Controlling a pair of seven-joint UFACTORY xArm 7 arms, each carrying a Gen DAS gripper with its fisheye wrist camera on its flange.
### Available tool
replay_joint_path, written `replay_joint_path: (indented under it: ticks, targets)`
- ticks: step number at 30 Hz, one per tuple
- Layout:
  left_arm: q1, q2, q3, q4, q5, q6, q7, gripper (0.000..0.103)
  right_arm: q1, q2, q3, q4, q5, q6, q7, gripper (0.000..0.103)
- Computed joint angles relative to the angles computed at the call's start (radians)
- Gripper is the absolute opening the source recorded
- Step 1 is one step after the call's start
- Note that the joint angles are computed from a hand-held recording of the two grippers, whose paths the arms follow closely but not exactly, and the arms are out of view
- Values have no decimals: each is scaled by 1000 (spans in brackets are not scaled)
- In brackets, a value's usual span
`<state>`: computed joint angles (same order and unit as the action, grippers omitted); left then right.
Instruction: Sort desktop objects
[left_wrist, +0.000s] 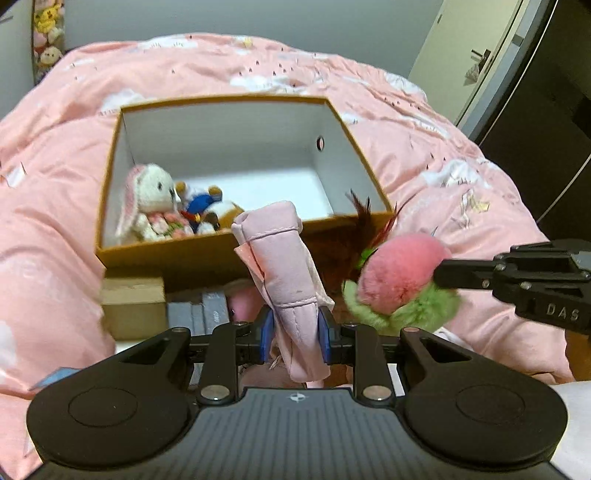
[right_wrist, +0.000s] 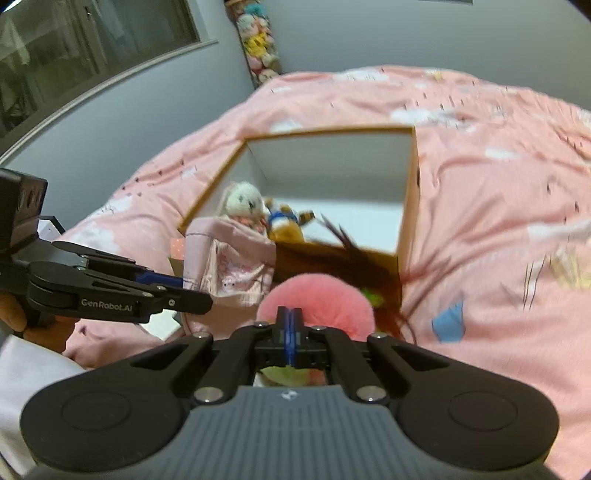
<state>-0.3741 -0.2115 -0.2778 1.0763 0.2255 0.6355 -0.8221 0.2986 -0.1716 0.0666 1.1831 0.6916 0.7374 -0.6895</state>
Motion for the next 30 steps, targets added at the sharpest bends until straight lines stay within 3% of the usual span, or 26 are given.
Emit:
replay_joint_path:
  ticks: [10, 15, 19, 22, 26, 30]
  targets:
    - [48, -16, -24, 62, 135, 13, -86, 28, 23, 34, 5, 97, 106, -75, -113, 0]
    - [60, 23, -20, 112, 192, 2, -107, 28, 26, 87, 31, 164, 97, -132, -122, 0]
    - [53, 30, -4, 115, 198, -7, -107, 28, 17, 130, 45, 209, 78, -86, -98, 0]
    - [48, 23, 4, 96, 175, -4, -100, 28, 3, 166, 56, 233, 12, -9, -33, 1]
    - [45, -3, 9, 53, 136, -1, -98, 28, -3, 195, 73, 208, -145, 14, 85, 8]
    - [47, -30, 4, 14, 109, 3, -99, 28, -17, 228, 73, 197, -251, 76, 181, 31]
